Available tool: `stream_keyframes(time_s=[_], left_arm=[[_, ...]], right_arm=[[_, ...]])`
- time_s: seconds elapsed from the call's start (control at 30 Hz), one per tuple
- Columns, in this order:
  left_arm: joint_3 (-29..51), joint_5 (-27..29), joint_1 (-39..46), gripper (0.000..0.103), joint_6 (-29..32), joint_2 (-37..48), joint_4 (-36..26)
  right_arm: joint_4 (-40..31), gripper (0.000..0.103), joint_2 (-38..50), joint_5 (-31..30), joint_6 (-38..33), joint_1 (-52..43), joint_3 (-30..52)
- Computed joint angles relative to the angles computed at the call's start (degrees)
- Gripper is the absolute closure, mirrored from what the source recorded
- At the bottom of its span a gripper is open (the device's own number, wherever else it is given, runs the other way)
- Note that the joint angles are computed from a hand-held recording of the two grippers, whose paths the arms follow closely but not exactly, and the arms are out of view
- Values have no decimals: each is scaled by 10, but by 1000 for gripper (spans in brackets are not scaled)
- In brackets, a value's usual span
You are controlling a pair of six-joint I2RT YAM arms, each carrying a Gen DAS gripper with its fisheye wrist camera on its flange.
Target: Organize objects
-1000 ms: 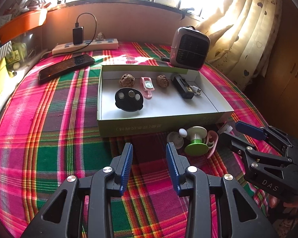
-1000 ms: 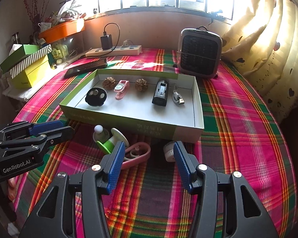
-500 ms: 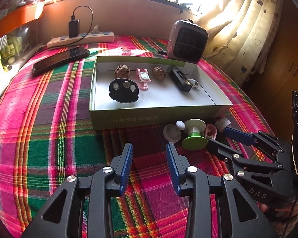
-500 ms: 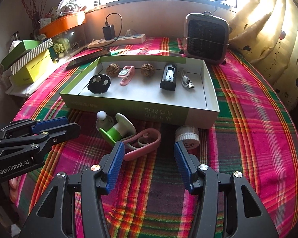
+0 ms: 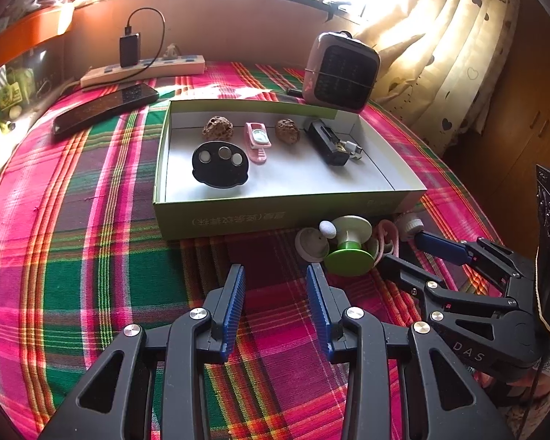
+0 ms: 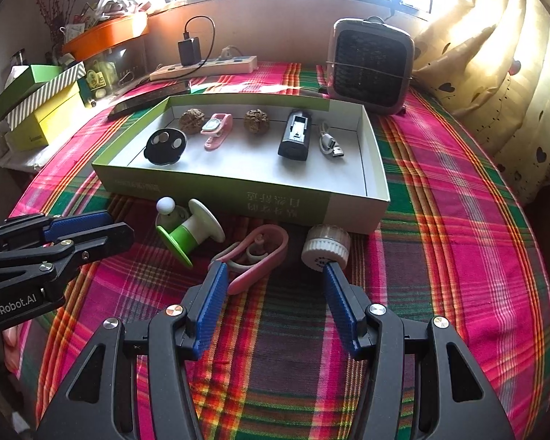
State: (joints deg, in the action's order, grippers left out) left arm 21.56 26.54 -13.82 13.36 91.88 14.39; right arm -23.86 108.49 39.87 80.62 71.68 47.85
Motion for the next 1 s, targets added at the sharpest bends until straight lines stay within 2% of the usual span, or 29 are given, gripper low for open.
stream_keyframes(time_s=[0.4,0.6,0.83,1.0], left_arm=[[9,15,-18,70,2,6,-17],[8,15,-31,70,1,7,-19],[8,20,-45,70,1,1,-22],[9,12,-60,68,-5,-4,-22]], right_arm=[[-62,49,-13,-5,68,20,-13],[-65,49,-30,12,91,33,-20],[30,49,-40,2,9,20,-41],[59,49,-24,-15,-25,5,-41]])
